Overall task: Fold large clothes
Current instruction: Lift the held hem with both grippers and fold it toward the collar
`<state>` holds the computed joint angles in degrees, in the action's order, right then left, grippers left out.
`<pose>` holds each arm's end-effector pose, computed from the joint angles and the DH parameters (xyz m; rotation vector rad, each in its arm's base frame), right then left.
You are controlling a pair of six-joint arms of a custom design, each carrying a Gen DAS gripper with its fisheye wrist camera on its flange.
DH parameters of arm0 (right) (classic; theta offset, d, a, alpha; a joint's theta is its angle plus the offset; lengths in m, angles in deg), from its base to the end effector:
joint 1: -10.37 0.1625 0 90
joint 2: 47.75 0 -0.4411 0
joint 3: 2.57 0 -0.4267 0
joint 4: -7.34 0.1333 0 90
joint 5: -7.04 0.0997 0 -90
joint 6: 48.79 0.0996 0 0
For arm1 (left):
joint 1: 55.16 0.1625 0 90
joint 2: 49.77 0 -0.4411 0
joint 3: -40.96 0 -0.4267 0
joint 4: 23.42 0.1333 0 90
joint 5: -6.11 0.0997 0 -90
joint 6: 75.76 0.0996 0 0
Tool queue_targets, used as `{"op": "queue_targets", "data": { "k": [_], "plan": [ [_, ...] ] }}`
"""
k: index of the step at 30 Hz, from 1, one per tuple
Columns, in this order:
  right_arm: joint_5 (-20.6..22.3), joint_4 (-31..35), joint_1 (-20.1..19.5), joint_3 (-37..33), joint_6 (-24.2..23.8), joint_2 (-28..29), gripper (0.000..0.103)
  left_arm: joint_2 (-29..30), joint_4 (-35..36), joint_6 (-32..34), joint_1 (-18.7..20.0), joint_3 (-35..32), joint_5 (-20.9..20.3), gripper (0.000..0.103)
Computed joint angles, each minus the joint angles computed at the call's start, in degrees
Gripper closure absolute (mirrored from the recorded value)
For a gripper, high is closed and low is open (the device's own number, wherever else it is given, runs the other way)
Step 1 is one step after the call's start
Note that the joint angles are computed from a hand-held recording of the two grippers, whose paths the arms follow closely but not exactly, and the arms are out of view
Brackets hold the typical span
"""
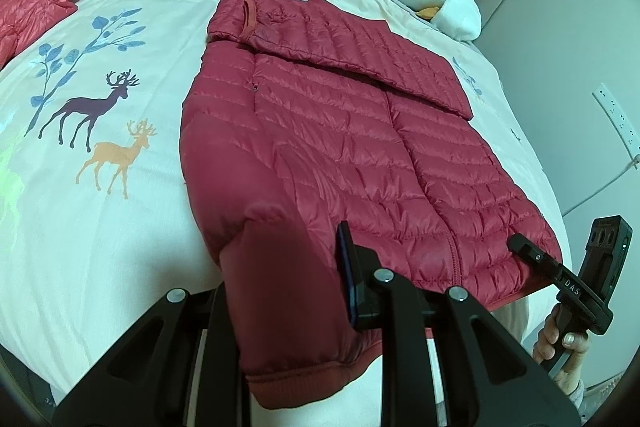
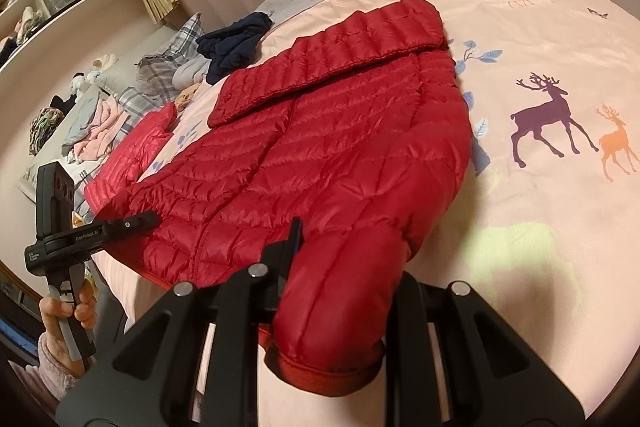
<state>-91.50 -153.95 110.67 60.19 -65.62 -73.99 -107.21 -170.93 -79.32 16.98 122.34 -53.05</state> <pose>0.2733 -0.8413 0.0795 0.6001 -2.7697 0.8736 -0.0569 -0.7778 0.3450 0.1082 2.5888 -0.8976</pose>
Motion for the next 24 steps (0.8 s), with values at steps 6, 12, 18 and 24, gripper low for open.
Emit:
{"op": "queue_targets", "data": {
  "k": [6, 12, 18, 24],
  "plan": [
    [1.07, -0.21, 0.13, 1.21, -1.49, -1.11, 0.084, -0.19, -0.05, 0.44, -0.11, -0.11, -0.46, 0.081],
    [2.50, -0.63, 0.13, 2.76, -2.38, -2.31, 0.084, -0.48, -0.55, 1.47, -0.16, 0.02, -0.92, 0.081],
    [4.11, -0.93, 0.10, 3.87, -3.26, -3.39, 0.084, -1.12, -1.30, 2.55, -0.83, 0.80, -0.61, 0.081],
    [5.85, -1.06, 0.22, 5.08, -4.22, -4.54, 0.084, -1.87, -2.17, 4.00, -1.56, 1.72, -0.24, 0.081]
  ]
}}
